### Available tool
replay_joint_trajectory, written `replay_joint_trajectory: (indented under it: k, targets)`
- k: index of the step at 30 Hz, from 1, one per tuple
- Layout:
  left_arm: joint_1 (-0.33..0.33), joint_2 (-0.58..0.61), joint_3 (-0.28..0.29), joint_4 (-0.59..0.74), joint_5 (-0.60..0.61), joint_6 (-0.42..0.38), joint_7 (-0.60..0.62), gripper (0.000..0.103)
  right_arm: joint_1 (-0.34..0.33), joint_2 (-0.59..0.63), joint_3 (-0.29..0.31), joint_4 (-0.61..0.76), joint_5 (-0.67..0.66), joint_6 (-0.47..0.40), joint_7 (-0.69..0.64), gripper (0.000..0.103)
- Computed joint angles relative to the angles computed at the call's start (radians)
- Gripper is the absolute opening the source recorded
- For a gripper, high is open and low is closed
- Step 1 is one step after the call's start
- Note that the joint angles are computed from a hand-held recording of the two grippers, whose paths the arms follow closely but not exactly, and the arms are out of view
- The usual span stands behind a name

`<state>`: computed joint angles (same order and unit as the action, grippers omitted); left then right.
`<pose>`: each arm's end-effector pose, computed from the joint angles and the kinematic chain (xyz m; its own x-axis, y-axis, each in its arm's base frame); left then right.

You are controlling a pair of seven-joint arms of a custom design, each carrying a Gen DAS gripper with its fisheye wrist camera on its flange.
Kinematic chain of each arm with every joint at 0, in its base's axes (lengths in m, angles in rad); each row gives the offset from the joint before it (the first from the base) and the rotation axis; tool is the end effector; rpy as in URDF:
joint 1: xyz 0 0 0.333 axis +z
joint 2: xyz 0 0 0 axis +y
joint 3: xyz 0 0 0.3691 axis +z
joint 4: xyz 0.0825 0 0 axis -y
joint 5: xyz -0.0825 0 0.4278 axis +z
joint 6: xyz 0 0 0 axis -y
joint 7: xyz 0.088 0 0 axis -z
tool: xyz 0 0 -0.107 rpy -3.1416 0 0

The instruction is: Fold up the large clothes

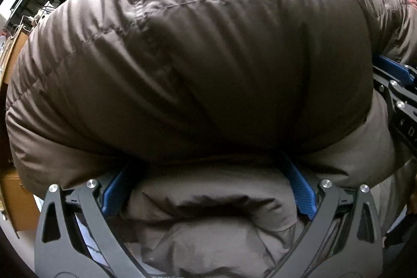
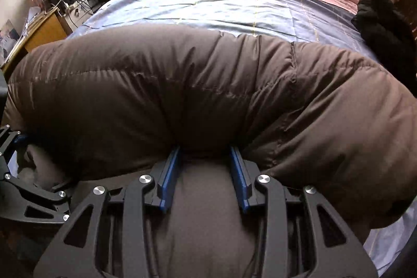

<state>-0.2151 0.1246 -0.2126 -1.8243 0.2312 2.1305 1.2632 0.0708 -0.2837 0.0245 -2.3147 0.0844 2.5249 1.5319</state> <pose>0.6086 -0.2598 0.5210 -0.2035 -0.9709 -0.1263 -0.9481 0.2276 -0.2220 0.5216 0.0499 0.5418 0.0908 -0.9946 -0.0503 -0.8786 -0.0563 -0.4742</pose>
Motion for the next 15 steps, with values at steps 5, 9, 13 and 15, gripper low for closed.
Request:
replay_joint_trajectory:
  k: [5,9,13,15]
  targets:
    - [-0.014,-0.005,-0.001,-0.030,0.051,0.043,-0.065,0.101,-0.006,-0.013,0.032,-0.048,-0.054,0.082,0.056,0.039]
    - [-0.026,-0.036,-0.006,-0.086,0.088,0.091,-0.124,0.101,-0.009,-0.024,0.042,-0.064,-0.080,0.101,0.093,0.039]
    - [-0.026,-0.064,-0.008,-0.136,0.105,0.137,-0.150,0.101,-0.003,-0.038,0.038,-0.073,-0.068,0.100,0.100,0.039]
    - [-0.026,-0.096,-0.009,-0.181,0.115,0.163,-0.163,0.101,-0.004,-0.040,0.040,-0.078,-0.071,0.111,0.107,0.040]
